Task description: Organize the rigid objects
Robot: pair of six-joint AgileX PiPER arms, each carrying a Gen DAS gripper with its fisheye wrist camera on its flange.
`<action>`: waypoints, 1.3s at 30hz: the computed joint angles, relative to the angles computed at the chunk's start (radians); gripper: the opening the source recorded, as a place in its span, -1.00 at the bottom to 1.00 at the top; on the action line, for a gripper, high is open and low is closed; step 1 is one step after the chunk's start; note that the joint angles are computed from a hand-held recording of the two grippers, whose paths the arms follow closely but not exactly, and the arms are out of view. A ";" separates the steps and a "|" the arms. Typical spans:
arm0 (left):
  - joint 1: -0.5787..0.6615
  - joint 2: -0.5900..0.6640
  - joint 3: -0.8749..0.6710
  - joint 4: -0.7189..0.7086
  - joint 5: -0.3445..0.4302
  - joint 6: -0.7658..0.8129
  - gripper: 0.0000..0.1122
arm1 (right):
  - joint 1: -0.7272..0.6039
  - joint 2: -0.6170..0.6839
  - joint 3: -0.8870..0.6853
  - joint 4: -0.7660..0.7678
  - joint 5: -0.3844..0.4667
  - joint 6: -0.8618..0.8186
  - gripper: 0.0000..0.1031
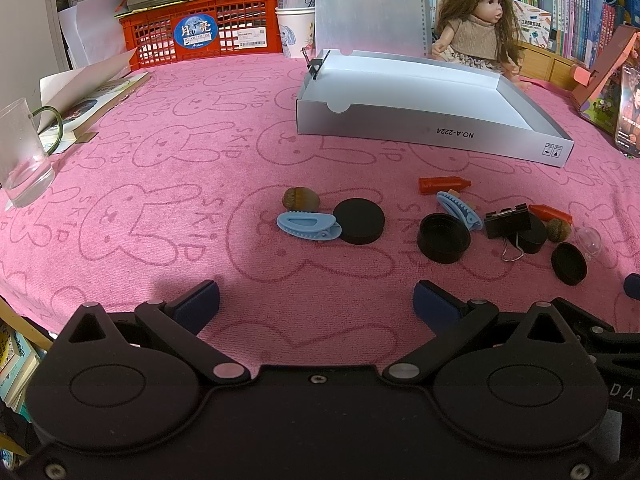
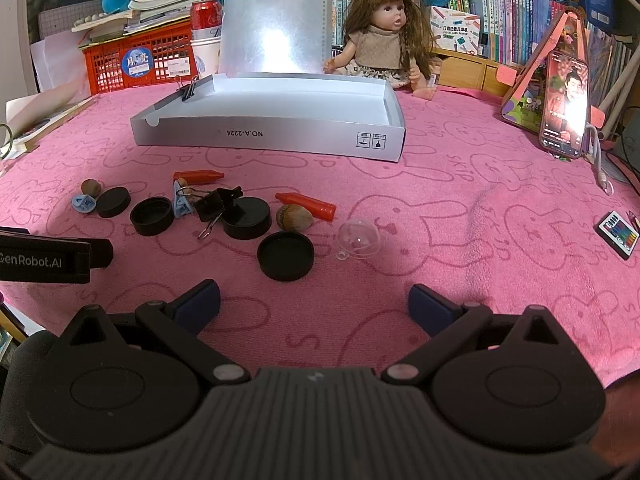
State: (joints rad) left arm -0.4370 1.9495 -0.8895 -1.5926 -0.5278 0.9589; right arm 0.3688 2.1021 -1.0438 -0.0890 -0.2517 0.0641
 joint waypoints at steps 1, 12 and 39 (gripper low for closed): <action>0.000 0.000 0.000 0.000 0.000 0.000 0.84 | -0.001 0.001 -0.001 -0.005 0.000 0.004 1.00; 0.000 -0.006 0.004 0.000 0.005 0.005 0.84 | 0.005 0.003 0.023 0.037 -0.049 -0.029 1.00; -0.017 -0.037 0.108 0.322 -0.042 -0.349 0.24 | 0.012 0.007 0.080 -0.099 -0.225 0.124 0.18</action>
State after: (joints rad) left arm -0.4540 1.9122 -0.7816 -1.2702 -0.5698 0.6100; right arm 0.3810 2.1095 -0.9636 -0.1883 -0.4765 0.1881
